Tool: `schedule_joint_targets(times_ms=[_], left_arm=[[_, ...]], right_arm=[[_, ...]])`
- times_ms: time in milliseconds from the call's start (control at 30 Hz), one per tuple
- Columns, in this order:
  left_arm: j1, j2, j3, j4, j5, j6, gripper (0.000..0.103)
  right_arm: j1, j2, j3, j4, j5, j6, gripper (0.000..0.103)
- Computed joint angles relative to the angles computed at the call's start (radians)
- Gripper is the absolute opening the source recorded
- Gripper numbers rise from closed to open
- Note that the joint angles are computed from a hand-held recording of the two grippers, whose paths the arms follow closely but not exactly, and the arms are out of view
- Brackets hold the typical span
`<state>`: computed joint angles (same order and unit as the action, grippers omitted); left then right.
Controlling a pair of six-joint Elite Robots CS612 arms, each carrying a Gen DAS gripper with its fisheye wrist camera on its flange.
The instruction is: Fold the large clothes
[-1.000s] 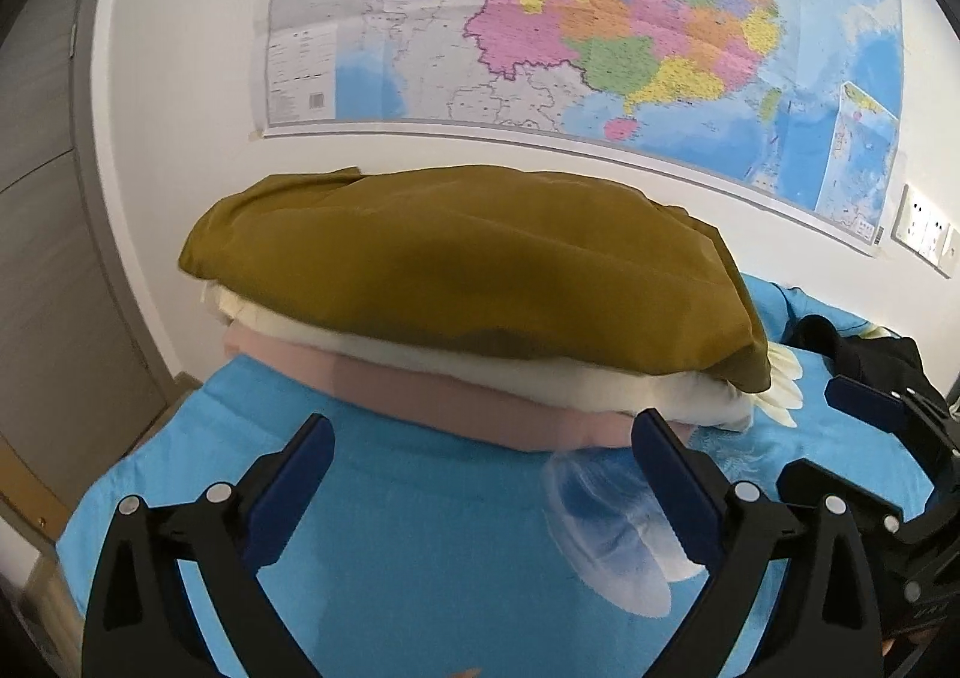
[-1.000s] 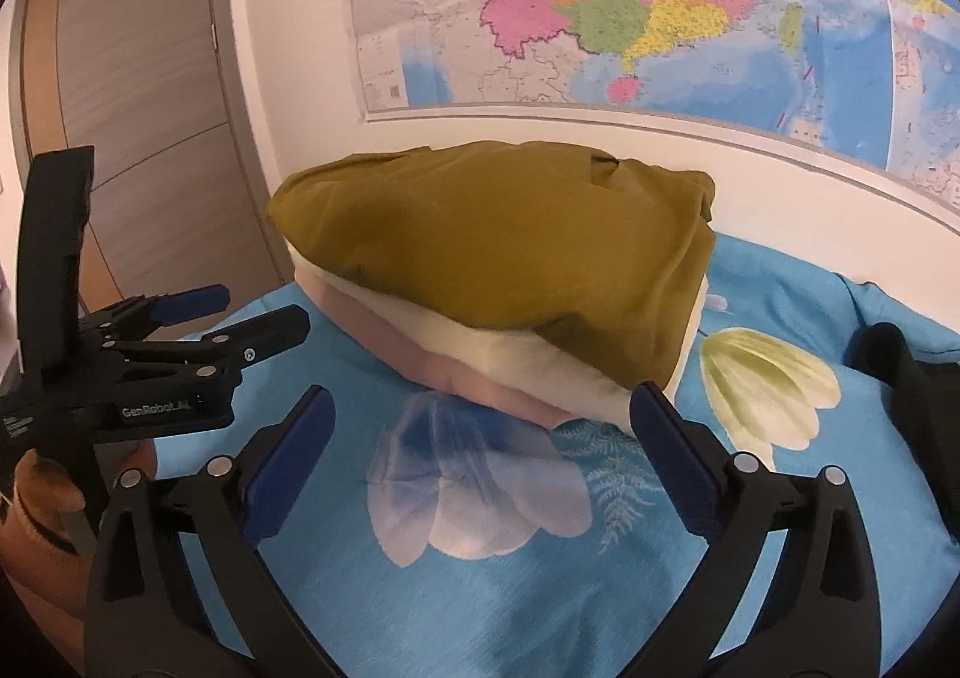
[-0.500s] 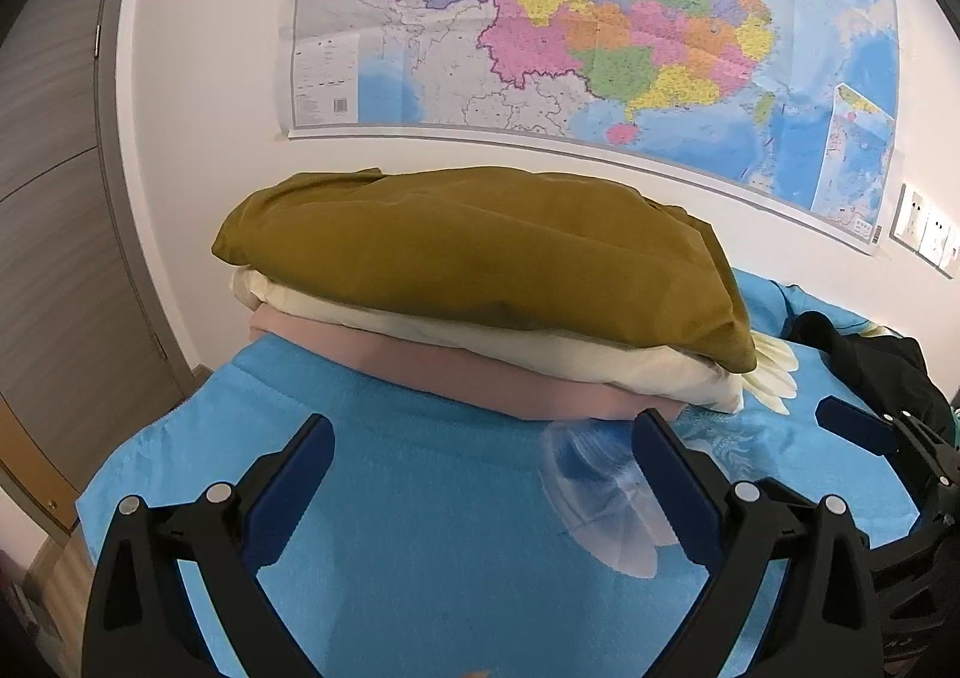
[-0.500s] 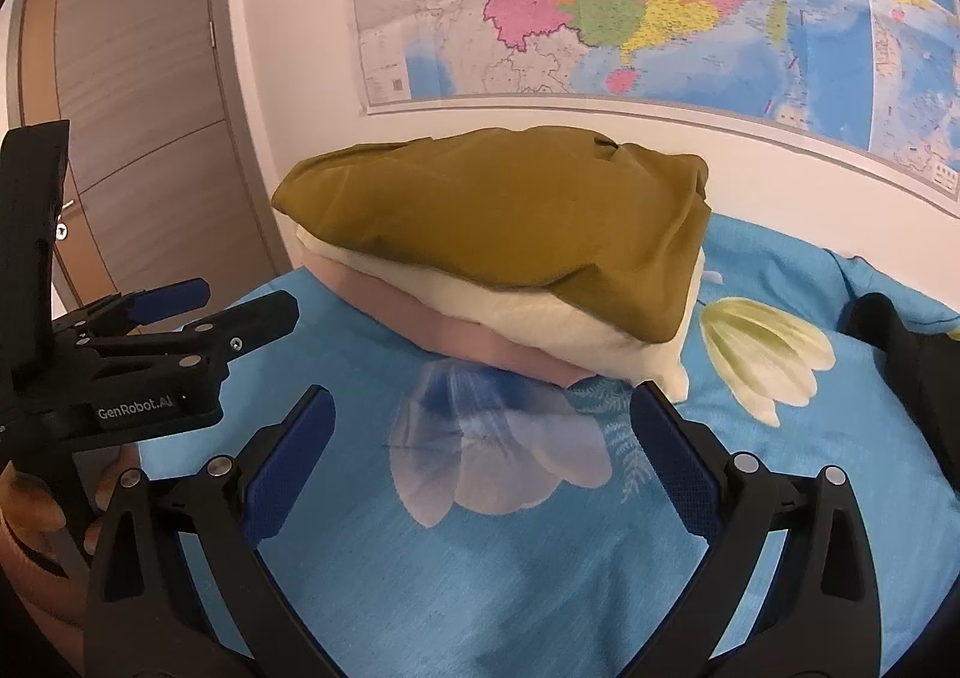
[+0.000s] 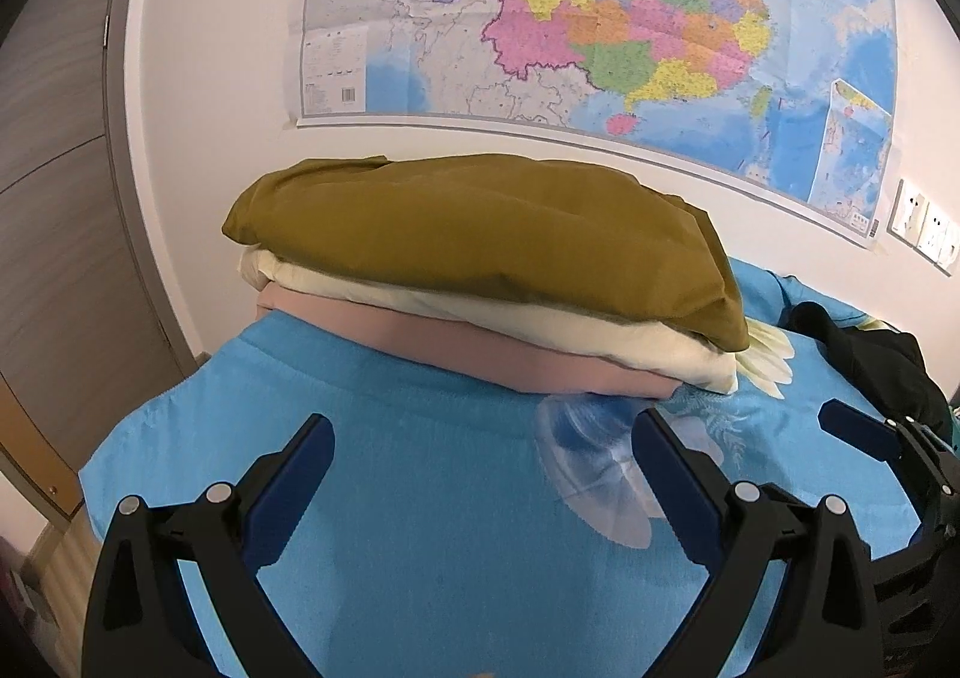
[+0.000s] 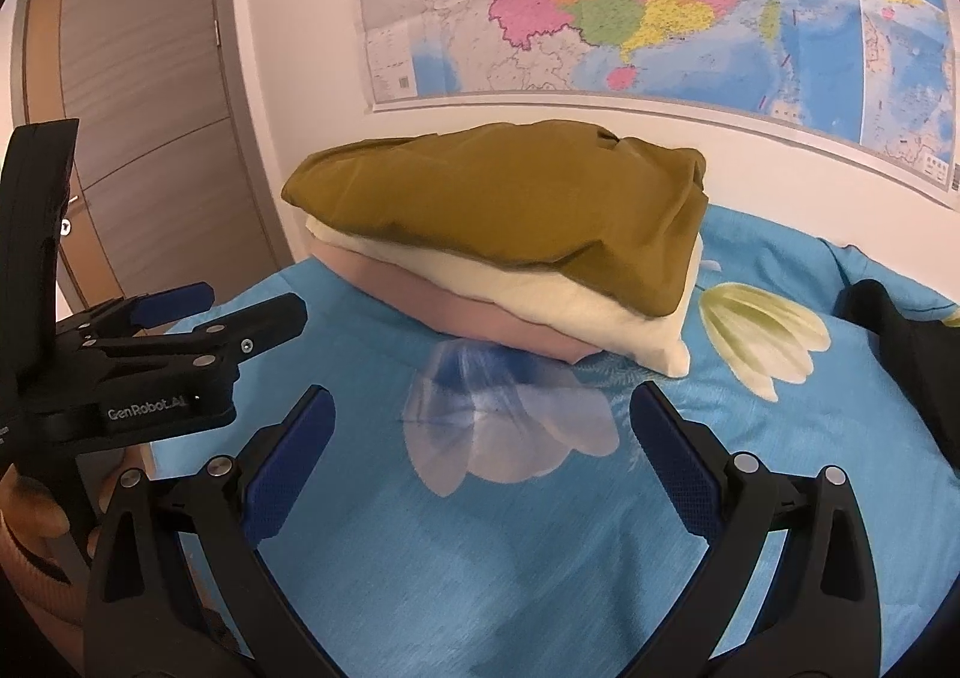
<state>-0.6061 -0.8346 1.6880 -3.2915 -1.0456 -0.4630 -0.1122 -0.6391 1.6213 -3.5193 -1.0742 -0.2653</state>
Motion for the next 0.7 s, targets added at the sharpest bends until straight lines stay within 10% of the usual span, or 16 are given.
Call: schedule_joint_targets(times_ms=[700], left_arm=[[-0.013, 0.0, 0.011, -0.012, 0.025, 0.013, 0.096]], right_arm=[[-0.004, -0.003, 0.031, -0.032, -0.003, 0.011, 0.097]])
